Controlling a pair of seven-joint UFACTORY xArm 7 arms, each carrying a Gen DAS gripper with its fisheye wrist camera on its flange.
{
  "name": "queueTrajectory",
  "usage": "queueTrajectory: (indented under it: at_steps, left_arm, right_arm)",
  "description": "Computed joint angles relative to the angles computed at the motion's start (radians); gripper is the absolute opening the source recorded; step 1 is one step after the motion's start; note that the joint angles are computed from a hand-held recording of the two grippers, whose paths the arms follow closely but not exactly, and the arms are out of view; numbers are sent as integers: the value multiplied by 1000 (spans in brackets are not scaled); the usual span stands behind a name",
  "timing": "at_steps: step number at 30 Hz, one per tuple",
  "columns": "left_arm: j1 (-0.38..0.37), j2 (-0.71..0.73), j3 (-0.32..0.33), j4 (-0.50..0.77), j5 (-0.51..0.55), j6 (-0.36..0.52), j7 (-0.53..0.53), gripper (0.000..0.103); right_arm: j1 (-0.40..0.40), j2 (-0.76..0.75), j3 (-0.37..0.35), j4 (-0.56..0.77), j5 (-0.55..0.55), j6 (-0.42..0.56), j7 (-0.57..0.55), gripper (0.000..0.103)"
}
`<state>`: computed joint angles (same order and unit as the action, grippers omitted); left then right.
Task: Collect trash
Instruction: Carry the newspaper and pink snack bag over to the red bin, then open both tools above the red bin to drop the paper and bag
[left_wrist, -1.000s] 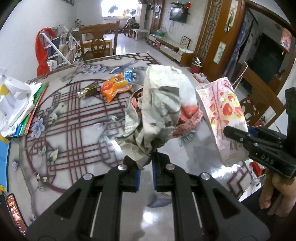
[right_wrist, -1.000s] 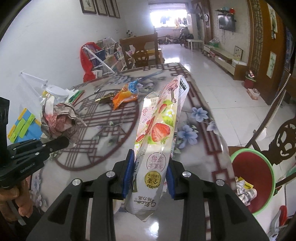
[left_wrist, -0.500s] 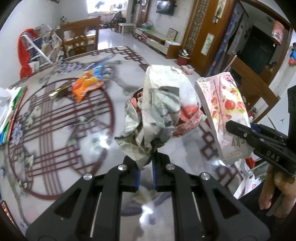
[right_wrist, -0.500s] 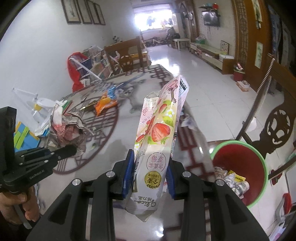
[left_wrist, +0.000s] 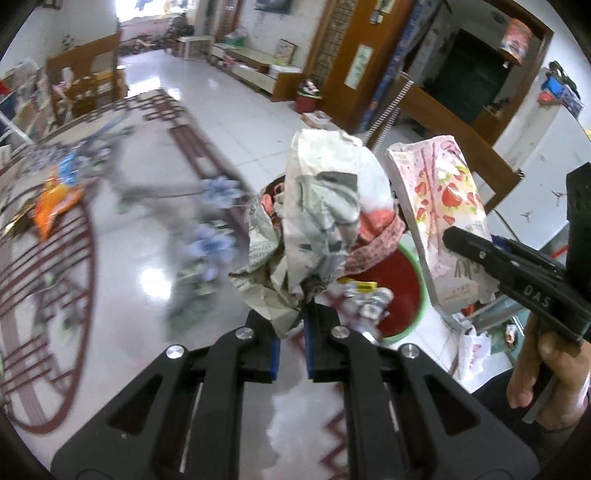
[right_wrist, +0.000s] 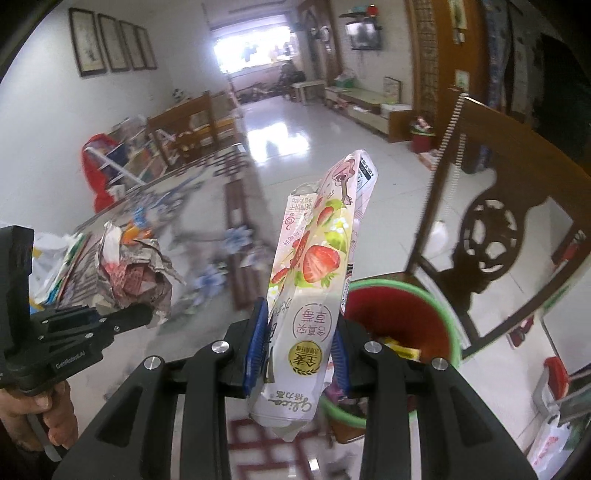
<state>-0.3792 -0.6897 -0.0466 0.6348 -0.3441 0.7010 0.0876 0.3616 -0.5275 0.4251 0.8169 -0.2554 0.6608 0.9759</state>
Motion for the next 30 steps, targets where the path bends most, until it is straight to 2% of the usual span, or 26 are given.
queueTrajectory:
  at_steps: [7,10,23,30]
  left_arm:
    - [-89,161,-29,103,-88,-38,6,9]
    - [-134,235,-17,147,-165,-43,53,9]
    - [-124,439,-73,270,-329,18,116,10]
    - [-104,481,-112,302,-314,17,92,10]
  right_arm:
    - [-16,-117,-86,-111,51,17,-59,31]
    - [-25,-149,-106,-160,85,0,-76,31]
    - [-40,-240,-131,-291,169,-9,-105,31]
    - [-40,-231,-139,-301,192,-26,-125,31]
